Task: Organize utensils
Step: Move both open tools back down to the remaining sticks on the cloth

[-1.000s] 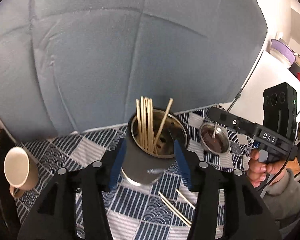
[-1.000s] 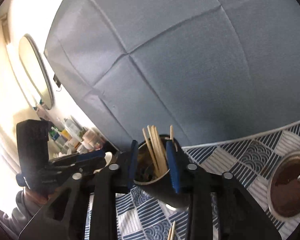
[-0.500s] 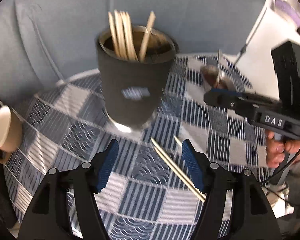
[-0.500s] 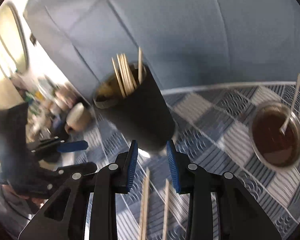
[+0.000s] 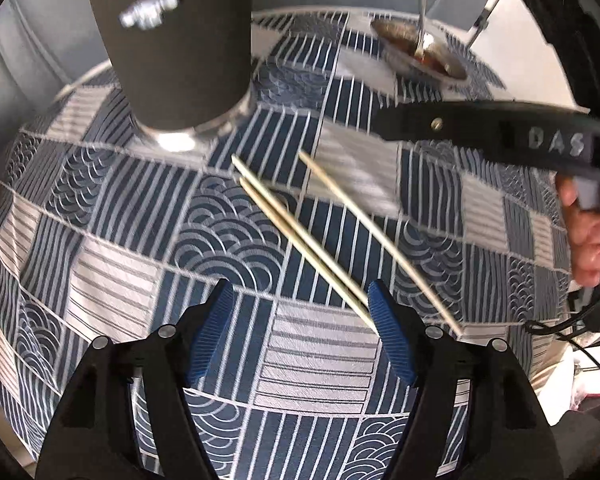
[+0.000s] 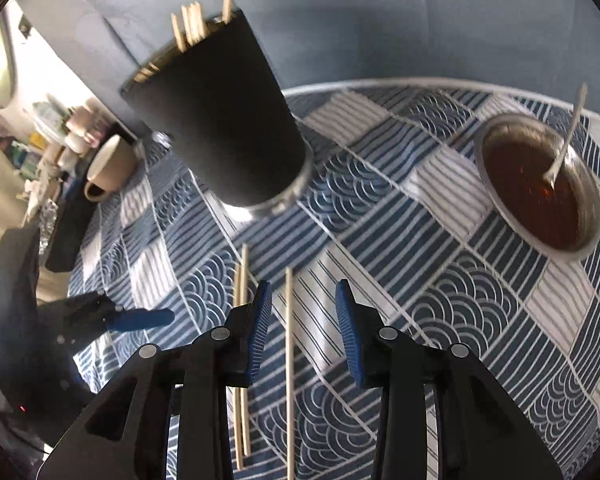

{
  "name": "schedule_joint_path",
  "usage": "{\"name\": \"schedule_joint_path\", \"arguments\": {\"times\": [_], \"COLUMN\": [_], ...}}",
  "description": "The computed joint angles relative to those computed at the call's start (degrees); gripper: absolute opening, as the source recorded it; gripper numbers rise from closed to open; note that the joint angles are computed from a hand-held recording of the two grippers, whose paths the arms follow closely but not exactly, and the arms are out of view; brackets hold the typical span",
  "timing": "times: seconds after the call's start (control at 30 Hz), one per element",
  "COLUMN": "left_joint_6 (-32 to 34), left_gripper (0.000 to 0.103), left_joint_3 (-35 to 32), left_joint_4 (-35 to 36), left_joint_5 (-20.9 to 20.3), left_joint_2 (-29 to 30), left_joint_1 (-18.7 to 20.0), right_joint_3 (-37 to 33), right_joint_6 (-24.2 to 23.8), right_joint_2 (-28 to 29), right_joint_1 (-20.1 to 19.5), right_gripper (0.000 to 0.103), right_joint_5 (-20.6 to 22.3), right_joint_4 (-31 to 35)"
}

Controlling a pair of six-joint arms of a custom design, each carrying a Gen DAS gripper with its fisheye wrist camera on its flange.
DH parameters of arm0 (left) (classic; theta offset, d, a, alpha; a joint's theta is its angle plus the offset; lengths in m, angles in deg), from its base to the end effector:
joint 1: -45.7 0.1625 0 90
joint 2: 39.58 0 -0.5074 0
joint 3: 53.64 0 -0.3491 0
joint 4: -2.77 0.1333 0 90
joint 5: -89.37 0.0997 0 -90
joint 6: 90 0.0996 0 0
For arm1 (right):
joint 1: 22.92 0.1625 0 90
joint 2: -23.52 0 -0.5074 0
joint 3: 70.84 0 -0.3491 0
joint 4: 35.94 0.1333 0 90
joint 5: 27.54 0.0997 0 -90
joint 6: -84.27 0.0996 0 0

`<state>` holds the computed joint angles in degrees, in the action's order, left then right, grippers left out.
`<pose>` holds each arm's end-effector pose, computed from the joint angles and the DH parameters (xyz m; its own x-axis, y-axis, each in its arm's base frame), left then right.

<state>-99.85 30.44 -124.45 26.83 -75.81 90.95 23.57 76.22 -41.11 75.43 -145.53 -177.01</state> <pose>-0.3833 -0.6412 0.0983 -0.6802 0.5556 -0.4781 0.5842 0.8049 0.1042 0.1793 -0.6258 0.4018 -0.8706 -0.0891 0.4838 -0.2598 0.9184 -0.2983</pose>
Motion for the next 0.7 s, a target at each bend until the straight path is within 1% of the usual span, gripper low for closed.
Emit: {"name": "schedule_joint_path", "arguments": {"times": [0.13,0.17,0.23,0.33,0.4,0.57,0.6,0.7], "left_joint_6": [-3.5,-3.8,-3.0,-4.0,-4.7,-5.6,-5.6,-6.7], "left_gripper": [0.070,0.070,0.070,0.071,0.071,0.077,0.077,0.083], "left_joint_3": [-0.2,-0.1,0.2,0.0,-0.3,-1.0,-1.0,-1.1], "left_joint_4": [3.1,3.4,2.6,2.7,2.9,2.7,2.7,2.5], "left_joint_5": [1.4,2.3,2.6,2.6,2.8,4.4,5.2,6.3], "left_joint_2": [0.6,0.8,0.9,1.2,1.4,2.3,2.7,3.1], "left_joint_1": [0.2,0.0,-0.3,-0.4,-0.4,-0.6,-0.8,-0.9], "right_joint_3": [0.7,0.9,1.0,1.0,0.6,-0.4,-0.5,-0.5], "right_joint_6": [-0.1,-0.2,-0.4,-0.6,0.3,2.6,2.9,2.8], "right_joint_2": [-0.2,-0.3,-0.2,0.2,0.6,1.1,1.1,0.9], "right_joint_1": [-0.4,-0.4,-0.4,-0.2,-0.1,-0.3,-0.4,-0.6], "right_gripper": [0.036,0.036,0.040,0.041,0.041,0.041,0.041,0.041], "right_joint_5": [-0.2,-0.2,-0.2,-2.1,-3.9,-6.9,-7.1,-6.7], "right_joint_4": [1.0,1.1,1.8,2.8,4.1,6.7,7.0,7.1]}}
